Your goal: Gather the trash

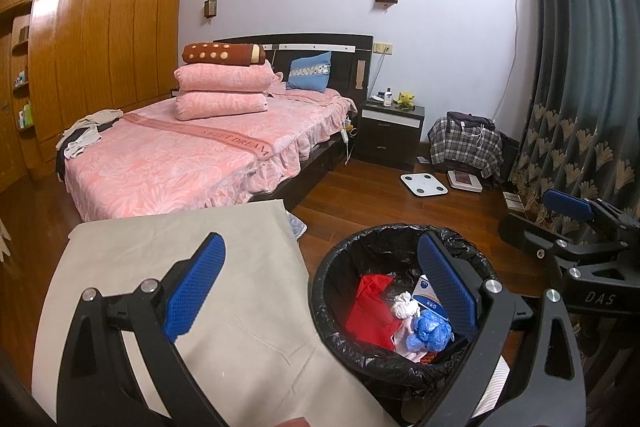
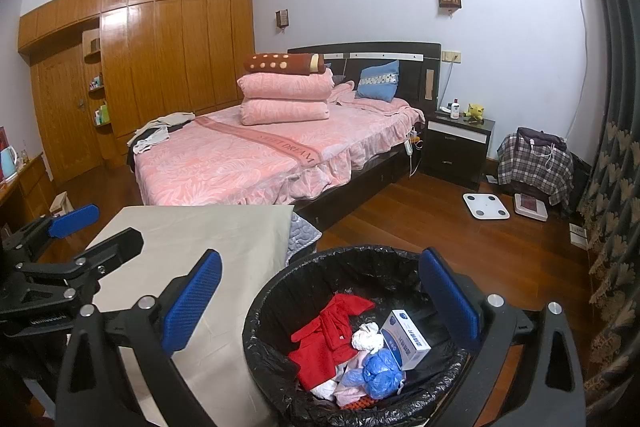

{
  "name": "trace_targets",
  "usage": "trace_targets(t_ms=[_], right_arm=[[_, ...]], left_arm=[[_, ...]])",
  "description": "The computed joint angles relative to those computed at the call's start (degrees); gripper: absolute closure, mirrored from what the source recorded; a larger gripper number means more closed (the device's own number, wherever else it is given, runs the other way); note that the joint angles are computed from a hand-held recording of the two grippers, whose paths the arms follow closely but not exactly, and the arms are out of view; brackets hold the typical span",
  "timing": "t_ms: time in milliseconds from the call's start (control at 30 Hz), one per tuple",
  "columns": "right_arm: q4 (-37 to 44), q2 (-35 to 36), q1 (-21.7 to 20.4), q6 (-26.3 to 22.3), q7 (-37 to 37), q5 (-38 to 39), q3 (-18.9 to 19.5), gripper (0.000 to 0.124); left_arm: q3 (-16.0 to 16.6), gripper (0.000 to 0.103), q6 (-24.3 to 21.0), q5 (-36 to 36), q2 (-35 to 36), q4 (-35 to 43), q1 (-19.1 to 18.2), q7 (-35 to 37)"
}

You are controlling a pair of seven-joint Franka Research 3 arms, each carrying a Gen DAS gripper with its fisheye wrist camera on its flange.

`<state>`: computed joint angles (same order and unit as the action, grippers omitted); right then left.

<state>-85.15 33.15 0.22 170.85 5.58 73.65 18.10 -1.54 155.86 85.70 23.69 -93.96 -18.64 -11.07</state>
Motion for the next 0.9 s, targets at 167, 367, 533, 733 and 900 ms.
trace_targets(t_ms=[167, 367, 533, 733, 900], right_arm=[[-0.18, -0.04, -0.25, 0.07, -0.71, 0.59, 0.27, 0.027], [-0.26, -0.08, -0.21, 0.08, -1.03, 0.91, 0.22, 0.027], [-0.18, -0.07, 0.0, -0.02, -0.92, 0.98, -0.01, 0.027], [-0.29, -0.16, 0.11, -0.06, -1.02, 1.22, -0.16, 0.027], [-0.39, -0.19, 0.0, -0.04, -1.57, 1.69, -0.09, 0.027]], left_arm=[[0.05, 0.009, -0.04, 0.19, 0.02, -0.03, -0.05, -0.19], [0.04, 0.009, 0.05, 0.19, 0.02, -0.08, 0.0, -0.17], [0.02, 0.009, -0.01, 0.08, -0.12, -0.24, 0.03, -0.15], [-0.03, 0.009, 0.02, 0.23, -0.13, -0.35, 0.04, -0.29], [-0.04, 0.009, -0.02, 0.27, -0.29, -0.64, 0.03, -0.5]])
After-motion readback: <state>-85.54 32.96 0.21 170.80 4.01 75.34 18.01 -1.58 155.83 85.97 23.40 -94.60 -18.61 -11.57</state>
